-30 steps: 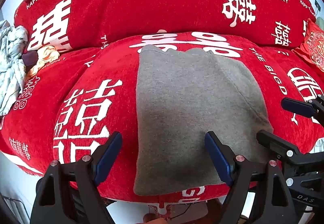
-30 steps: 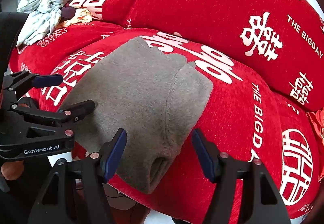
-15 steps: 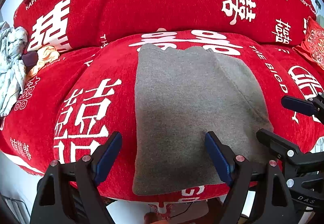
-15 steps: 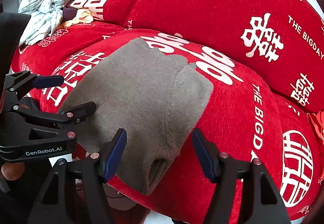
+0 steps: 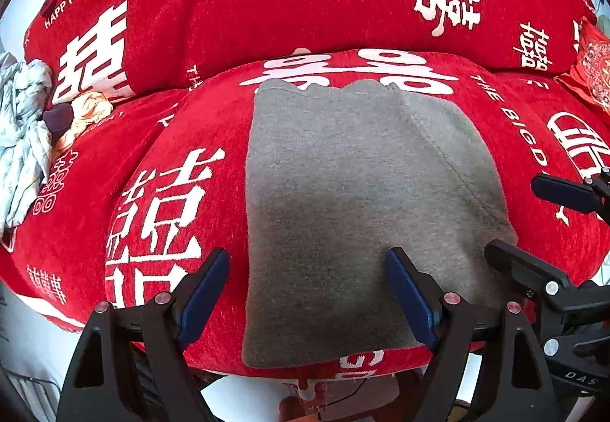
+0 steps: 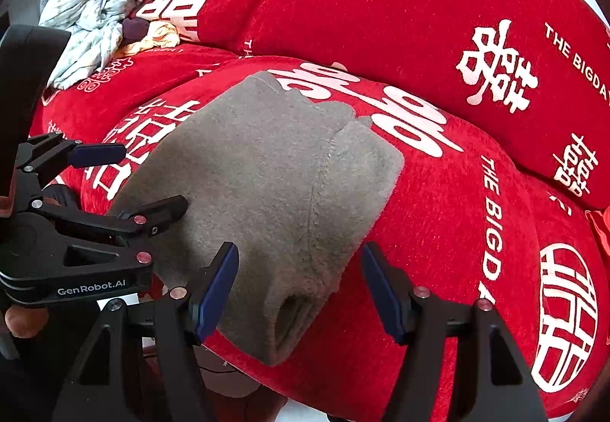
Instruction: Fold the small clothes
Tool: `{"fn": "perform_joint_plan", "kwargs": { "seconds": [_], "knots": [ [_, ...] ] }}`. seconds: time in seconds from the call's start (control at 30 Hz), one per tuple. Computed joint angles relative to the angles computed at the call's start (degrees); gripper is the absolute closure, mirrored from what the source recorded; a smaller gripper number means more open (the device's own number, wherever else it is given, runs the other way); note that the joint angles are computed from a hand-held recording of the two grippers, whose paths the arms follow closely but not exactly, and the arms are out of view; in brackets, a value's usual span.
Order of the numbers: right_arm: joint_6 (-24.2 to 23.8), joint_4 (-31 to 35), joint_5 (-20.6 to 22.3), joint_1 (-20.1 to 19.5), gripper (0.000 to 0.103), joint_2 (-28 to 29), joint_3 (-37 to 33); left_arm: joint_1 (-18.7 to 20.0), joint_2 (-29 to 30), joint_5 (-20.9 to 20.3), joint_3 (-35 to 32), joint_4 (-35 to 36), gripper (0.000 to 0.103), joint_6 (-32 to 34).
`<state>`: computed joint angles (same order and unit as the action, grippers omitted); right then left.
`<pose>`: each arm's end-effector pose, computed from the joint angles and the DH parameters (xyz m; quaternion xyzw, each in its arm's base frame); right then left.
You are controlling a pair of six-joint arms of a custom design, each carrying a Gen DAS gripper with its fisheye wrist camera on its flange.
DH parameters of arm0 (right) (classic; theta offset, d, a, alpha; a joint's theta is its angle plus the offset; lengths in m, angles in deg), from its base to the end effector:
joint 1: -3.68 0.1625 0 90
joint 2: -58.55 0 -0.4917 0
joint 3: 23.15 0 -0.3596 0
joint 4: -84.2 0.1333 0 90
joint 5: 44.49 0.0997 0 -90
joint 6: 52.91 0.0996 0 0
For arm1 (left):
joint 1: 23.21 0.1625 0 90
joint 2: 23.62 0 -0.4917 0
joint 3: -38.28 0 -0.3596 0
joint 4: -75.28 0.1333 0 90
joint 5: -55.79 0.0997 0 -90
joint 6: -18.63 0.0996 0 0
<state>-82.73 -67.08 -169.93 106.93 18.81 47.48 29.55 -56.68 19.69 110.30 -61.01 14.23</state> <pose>0.2600 -0.7748 0.2727 0.2632 -0.8844 0.2047 0.3266 -0.3128 -0.7647 0.1591 0.2237 0.8615 -0.2140 0.4025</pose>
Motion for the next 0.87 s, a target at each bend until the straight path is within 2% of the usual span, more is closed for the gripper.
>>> {"fn": "perform_joint_plan", "kwargs": {
  "seconds": [0.87],
  "knots": [
    [0.6,0.8,5.2,-2.7,0.033,-0.7,-0.5,-0.9,2.9,3.5,-3.2,5.1,0.019,-2.2]
  ]
}}
